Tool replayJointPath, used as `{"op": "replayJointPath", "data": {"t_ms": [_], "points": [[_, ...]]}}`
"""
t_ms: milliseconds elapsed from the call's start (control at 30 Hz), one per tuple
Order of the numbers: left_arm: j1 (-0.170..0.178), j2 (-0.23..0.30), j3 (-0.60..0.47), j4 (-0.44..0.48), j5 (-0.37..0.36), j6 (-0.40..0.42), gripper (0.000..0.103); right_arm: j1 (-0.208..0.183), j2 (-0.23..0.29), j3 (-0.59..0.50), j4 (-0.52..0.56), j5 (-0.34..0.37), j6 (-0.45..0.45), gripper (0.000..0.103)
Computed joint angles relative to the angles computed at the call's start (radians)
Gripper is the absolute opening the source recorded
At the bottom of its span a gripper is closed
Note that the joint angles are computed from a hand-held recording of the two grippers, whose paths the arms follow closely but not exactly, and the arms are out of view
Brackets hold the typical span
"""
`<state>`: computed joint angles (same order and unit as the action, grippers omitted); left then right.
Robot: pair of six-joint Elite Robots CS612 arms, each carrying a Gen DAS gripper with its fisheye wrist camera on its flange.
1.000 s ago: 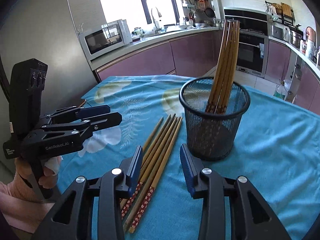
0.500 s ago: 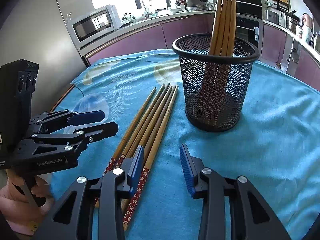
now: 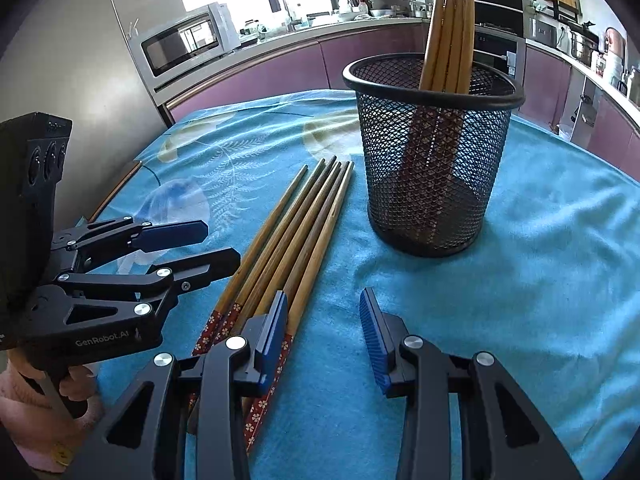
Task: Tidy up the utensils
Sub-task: 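Withdraw both open grippers back over the remaining chopsticks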
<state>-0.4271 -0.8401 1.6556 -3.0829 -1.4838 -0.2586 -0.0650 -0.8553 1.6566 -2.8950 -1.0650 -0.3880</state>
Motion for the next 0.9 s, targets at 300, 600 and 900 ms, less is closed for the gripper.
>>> {"op": "replayJointPath", "data": {"t_ms": [300, 600, 900], "points": [[-0.002, 0.004, -0.007, 0.021, 0.016, 0.011, 0.052, 0.003, 0.002, -0.001, -0.007, -0.017, -0.002, 0.036], [0.001, 0.005, -0.015, 0.038, 0.021, 0.025, 0.052, 0.001, -0.001, -0.002, -0.004, -0.029, -0.008, 0.036], [-0.004, 0.023, -0.055, 0.087, 0.041, 0.064, 0.049, 0.016, 0.009, -0.016, -0.017, -0.071, -0.018, 0.033]]}}
